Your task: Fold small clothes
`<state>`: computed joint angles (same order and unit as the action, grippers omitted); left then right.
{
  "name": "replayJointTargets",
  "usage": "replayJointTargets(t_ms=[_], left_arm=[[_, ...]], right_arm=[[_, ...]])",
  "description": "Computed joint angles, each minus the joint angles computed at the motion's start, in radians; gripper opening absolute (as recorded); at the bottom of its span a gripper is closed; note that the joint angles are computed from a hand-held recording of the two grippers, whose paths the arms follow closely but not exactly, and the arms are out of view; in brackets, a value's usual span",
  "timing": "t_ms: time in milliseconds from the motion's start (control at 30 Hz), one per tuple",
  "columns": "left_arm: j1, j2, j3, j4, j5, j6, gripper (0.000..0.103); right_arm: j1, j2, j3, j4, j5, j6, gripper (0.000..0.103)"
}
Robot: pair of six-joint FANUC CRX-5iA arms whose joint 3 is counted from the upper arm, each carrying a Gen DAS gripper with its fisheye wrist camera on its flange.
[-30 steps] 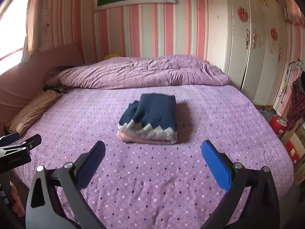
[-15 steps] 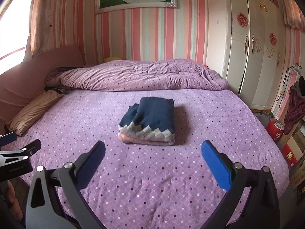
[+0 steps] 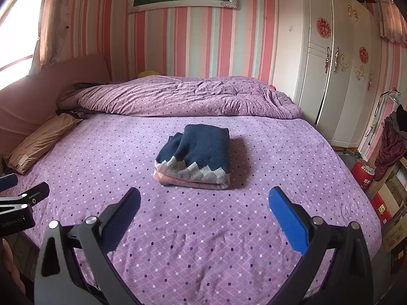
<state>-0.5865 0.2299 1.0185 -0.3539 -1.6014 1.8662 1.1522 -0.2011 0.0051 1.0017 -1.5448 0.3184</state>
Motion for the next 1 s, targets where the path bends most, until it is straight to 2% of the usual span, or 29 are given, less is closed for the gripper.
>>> replayJointTargets(t_ms=[667,867,1000], left_arm=[[-0.038,-0.001,0.006,-0.028,-0.001,-0.04,0.1],[-0.029,-0.003,0.003,0.003,0.009,-0.057,0.1],[-0.041,-0.001,0.013,-0.024,0.006,-0.058,0.1]], right_arm=[[0.016,0.007,-0.002,0.02,-0.034,-0.001,0.101],[0.017,0.015,0.004,0.028,-0.043,0.009,0.101],[0.019,0.017,0.006,0.029,-0.047,0.01,0.101]])
